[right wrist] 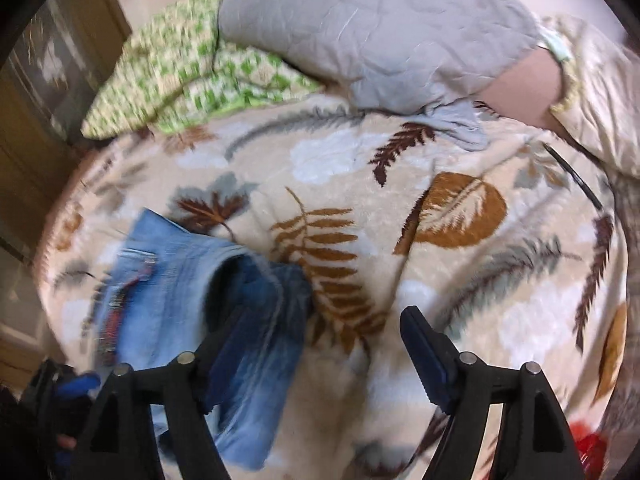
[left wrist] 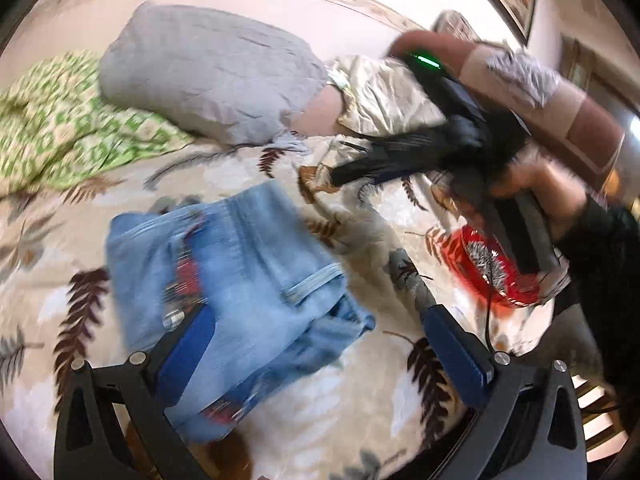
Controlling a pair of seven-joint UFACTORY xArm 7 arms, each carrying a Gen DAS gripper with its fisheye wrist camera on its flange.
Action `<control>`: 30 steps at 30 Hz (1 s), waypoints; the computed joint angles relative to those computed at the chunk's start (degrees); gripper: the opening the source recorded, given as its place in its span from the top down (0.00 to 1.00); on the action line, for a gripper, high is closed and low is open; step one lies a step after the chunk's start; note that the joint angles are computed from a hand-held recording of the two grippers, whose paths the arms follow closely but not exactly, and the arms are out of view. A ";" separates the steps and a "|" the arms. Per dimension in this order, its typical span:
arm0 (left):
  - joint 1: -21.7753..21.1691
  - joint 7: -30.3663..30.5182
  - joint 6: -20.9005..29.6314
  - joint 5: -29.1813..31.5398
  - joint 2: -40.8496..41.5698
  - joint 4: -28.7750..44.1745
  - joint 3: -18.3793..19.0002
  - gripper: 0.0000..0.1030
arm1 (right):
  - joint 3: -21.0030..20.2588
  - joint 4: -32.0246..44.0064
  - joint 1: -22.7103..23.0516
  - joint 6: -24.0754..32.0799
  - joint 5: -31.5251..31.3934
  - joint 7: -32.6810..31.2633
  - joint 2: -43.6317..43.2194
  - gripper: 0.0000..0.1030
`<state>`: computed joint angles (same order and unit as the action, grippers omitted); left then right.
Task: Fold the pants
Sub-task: 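Fold the jeans over with the left gripper while the right gripper grasps the pocket side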
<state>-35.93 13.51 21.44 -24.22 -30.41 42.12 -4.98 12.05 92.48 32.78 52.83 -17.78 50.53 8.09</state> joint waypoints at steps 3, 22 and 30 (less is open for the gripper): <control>0.45 2.50 3.09 -2.04 -2.51 -0.61 4.68 0.00 | 1.03 -7.94 -0.16 -7.16 2.60 4.29 -5.62 0.11; 11.22 4.03 17.61 -20.67 17.00 15.06 8.22 0.00 | 2.76 -17.29 0.69 -26.30 15.43 10.29 -0.53 0.10; 15.96 2.90 22.32 -26.26 23.08 18.25 3.55 0.00 | 2.94 -20.96 0.28 -38.00 22.91 6.64 2.31 0.09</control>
